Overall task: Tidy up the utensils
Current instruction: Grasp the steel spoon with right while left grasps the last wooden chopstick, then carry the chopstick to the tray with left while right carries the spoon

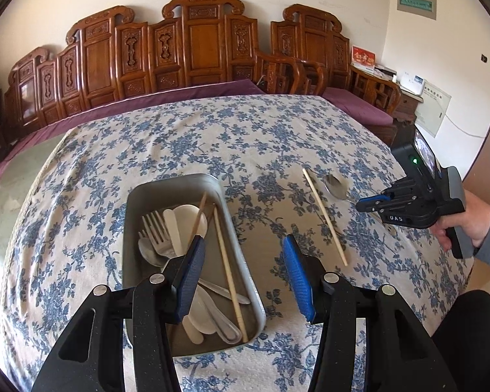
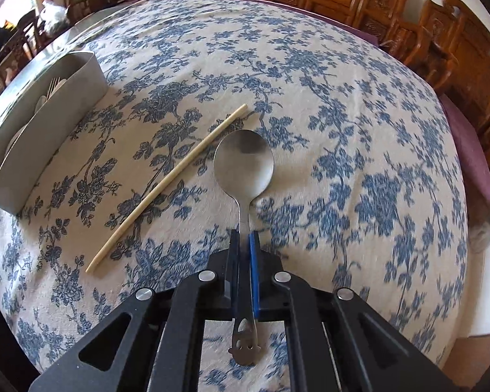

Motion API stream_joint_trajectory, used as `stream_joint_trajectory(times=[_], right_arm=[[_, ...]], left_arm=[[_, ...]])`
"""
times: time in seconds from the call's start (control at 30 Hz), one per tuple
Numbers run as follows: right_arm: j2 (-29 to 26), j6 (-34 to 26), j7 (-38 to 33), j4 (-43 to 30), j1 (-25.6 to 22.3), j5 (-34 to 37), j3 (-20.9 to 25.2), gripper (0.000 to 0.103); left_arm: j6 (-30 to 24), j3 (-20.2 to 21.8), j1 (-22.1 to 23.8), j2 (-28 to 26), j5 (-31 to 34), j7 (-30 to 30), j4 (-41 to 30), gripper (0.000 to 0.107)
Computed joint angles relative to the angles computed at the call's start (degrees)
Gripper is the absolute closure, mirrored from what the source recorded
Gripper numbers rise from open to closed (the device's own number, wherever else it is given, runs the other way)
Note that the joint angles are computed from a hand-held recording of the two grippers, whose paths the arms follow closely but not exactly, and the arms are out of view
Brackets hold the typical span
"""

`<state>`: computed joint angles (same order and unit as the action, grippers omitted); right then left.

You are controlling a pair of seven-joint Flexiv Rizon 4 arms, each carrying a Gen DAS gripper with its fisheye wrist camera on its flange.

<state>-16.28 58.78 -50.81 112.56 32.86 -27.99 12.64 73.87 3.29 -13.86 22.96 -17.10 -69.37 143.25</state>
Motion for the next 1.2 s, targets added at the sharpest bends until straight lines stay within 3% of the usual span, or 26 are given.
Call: stream_joint_trajectory(times=[0.23,0.47,0.87,1.2], right_arm=[[3.8,5.7,8.8,6.1,-0.4,-4.5,-1.0,0.096],[7.3,7.3,9.4,9.3,-2.4,-5.4,-0.1,0.096],[10.8,9.4,9.4,13.6,-4.7,-4.5,1.3,0.096],[10.8,10.6,9.5,14.0,-5.0,-4.4,1.4,0.096]], left_arm=[[-1.3,-2.6,0.2,-1.7,2.7,-1.8,-1.4,0.059],[-1.4,-4.8,-1.4,-6.7,3.3,-4.0,-4.3,0.059],[-0.3,-8.6,-3.1,-19.7,5.8,-8.6,-11.4,0.06],[-1.7,-9.2,-3.6,-26.5,7.9,-11.1,-15.6,0.083]])
